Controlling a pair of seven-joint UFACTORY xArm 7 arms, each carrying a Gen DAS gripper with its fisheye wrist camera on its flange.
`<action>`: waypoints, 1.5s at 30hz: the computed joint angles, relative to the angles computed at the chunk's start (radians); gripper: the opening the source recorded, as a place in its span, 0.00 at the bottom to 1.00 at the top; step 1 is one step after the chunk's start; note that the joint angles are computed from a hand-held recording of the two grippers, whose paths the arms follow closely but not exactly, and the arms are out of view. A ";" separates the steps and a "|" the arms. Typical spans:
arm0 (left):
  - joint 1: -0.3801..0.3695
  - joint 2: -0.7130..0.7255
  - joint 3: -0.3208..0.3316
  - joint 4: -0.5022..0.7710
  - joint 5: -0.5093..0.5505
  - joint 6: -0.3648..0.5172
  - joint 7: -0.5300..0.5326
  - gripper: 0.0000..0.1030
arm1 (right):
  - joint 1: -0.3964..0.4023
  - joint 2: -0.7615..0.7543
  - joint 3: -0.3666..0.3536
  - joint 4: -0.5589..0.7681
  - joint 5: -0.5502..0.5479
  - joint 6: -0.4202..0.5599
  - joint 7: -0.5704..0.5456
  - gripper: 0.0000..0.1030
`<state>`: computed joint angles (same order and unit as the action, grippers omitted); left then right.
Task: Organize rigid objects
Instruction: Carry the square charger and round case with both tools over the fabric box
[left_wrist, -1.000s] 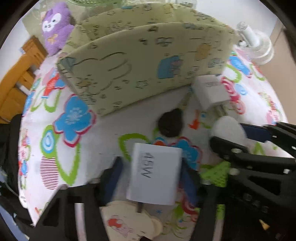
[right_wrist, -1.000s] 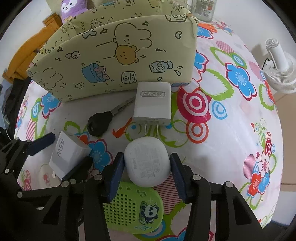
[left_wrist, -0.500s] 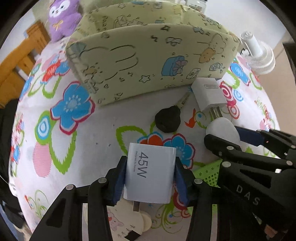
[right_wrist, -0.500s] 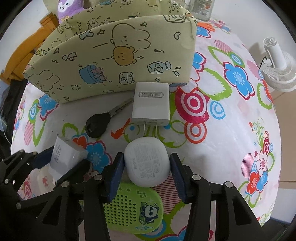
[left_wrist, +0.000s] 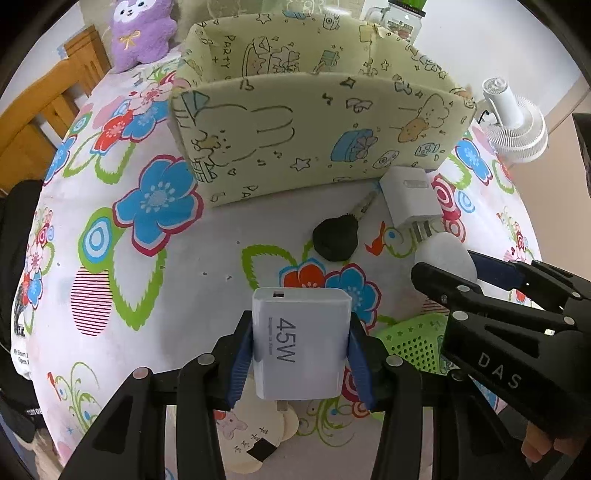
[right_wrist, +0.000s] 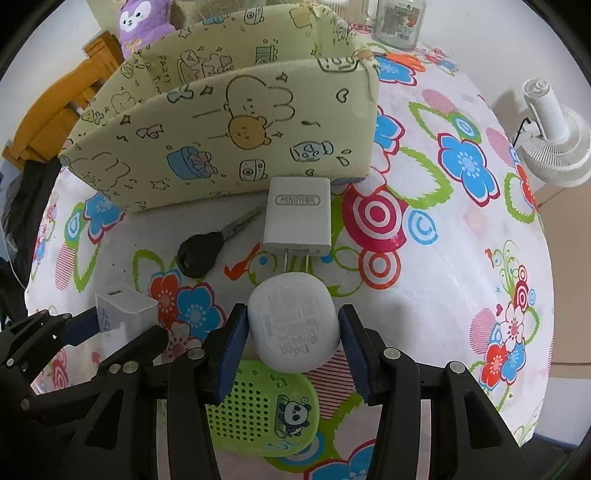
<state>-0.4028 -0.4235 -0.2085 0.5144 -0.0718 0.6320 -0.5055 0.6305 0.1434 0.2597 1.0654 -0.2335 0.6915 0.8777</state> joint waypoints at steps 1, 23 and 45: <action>-0.001 -0.006 0.003 0.000 -0.003 0.003 0.001 0.47 | -0.002 -0.007 0.000 -0.003 0.006 -0.001 -0.004 0.51; 0.026 -0.072 -0.031 0.083 0.051 0.124 -0.055 0.47 | -0.029 -0.159 0.041 -0.056 0.058 0.042 -0.035 0.51; 0.041 -0.168 -0.065 0.153 0.097 0.260 -0.117 0.47 | -0.034 -0.221 0.062 0.007 0.042 0.107 -0.075 0.51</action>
